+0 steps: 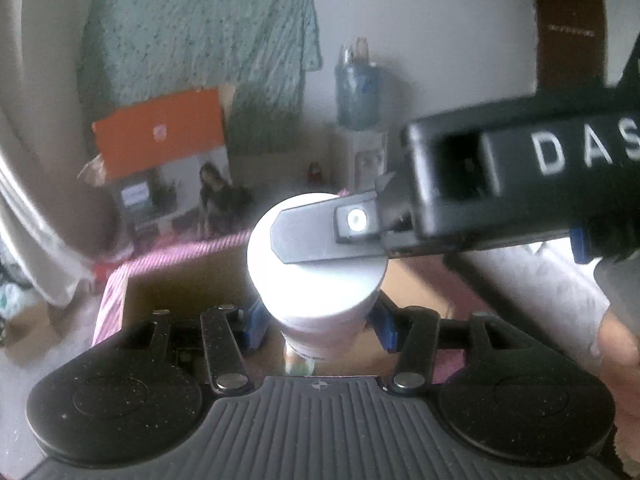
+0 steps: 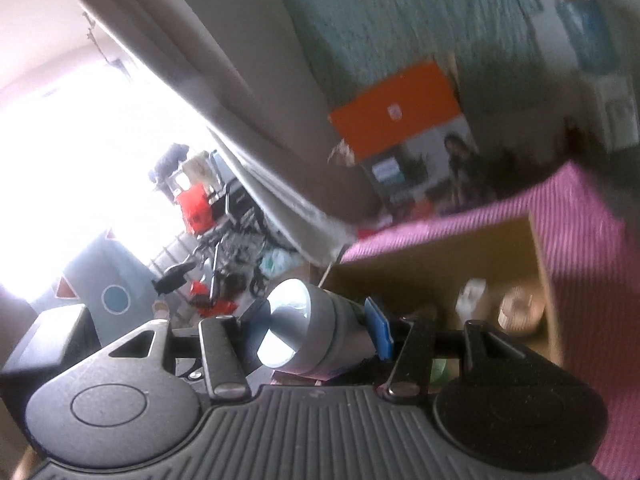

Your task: Organize rigid objects

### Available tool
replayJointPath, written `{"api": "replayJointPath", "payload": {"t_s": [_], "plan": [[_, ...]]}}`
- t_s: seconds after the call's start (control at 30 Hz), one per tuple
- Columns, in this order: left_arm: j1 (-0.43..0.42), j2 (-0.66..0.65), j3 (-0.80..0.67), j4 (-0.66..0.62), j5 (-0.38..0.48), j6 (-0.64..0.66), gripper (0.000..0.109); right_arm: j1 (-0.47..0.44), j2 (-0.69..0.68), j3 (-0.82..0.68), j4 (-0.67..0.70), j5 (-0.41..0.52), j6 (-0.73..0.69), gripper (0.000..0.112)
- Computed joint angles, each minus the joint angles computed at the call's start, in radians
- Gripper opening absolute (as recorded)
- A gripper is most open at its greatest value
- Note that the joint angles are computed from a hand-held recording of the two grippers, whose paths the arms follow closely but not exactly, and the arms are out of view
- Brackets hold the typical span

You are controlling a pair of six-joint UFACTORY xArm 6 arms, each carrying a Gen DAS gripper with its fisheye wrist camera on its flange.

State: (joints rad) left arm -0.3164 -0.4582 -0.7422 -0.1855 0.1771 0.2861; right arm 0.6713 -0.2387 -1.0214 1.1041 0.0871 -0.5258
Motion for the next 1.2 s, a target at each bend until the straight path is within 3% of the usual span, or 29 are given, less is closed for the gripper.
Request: {"api": "replayJointPath", "payload": {"t_s": [0.23,0.5,0.73,1.03,1.2], "plan": [[-0.012,0.200,-0.209,-0.153,0.108,0.115,0.052,-0.121,0.105,-0.113,-0.015,0.102,0.017,0.055],[0.006,0.386,-0.328,-0.139,0.267,0.088,0.052,-0.220,0.216,-0.120,0.047,0.229,0.033,0.055],[0.013,0.469,-0.396,-0.081,0.334,0.079,0.053,-0.232,0.264,-0.129,-0.042,0.231,0.079,0.056],[0.010,0.490,-0.395,-0.096,0.301,0.118,0.059,-0.236,0.278,-0.130,-0.112,0.205,0.116,0.057],[-0.004,0.432,-0.320,-0.156,0.207,0.191,0.076,-0.225,0.263,-0.121,-0.052,0.170,0.061,0.063]]}}
